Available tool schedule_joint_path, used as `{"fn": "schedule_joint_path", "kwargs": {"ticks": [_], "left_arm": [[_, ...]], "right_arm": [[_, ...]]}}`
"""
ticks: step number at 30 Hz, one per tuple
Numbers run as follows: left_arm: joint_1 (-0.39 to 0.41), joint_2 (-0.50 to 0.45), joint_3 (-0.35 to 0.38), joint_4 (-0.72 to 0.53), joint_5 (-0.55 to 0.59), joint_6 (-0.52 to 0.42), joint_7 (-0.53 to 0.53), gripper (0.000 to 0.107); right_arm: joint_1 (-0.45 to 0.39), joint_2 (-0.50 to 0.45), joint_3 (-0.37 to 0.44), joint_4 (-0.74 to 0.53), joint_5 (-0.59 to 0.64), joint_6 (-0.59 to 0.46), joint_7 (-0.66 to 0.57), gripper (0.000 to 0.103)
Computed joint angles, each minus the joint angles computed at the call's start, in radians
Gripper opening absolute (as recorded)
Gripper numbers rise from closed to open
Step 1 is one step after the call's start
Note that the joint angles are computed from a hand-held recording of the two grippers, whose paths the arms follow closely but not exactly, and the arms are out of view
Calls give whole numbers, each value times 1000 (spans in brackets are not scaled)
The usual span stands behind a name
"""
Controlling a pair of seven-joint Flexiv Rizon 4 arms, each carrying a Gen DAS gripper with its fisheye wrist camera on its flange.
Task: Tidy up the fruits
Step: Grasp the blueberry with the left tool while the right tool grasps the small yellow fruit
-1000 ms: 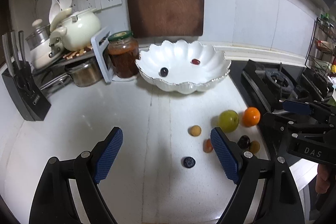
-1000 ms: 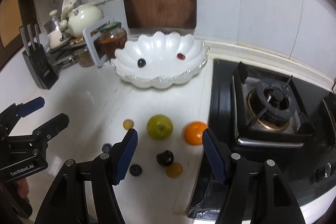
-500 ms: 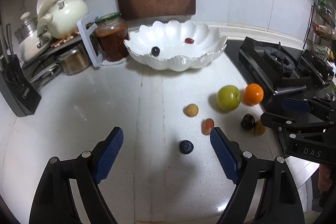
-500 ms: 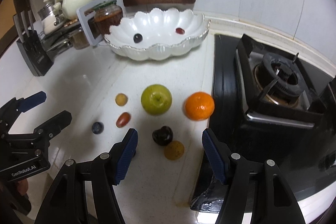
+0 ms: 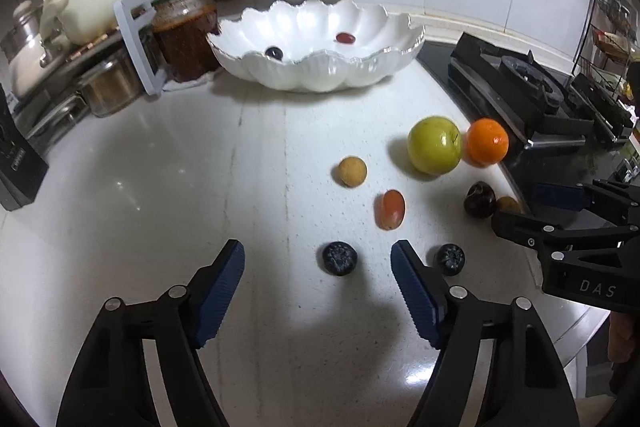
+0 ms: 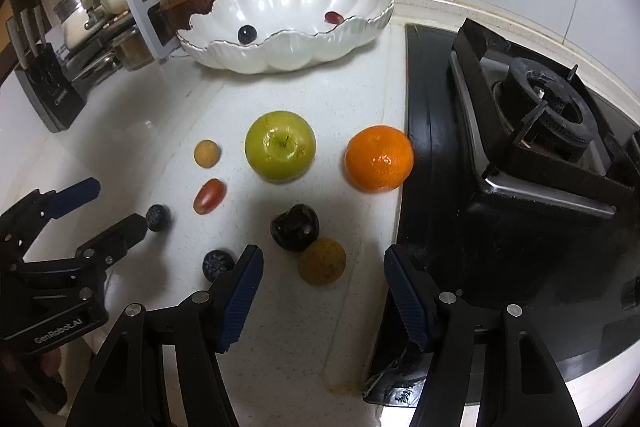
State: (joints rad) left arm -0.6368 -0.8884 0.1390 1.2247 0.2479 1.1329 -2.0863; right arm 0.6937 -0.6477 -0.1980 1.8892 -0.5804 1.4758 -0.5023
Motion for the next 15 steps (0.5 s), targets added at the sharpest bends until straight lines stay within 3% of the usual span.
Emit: {"fn": "schedule_joint_path", "kwargs": {"ticks": [4, 15], "left_arm": [[15, -15, -22, -9, -18, -3, 25, 70], [39, -42, -62, -23, -76, -5, 94, 48]], "right_arm": [[-13, -6, 19, -9, 6, -10, -14, 62], [-65, -34, 93, -53, 46, -48, -72, 47]]}}
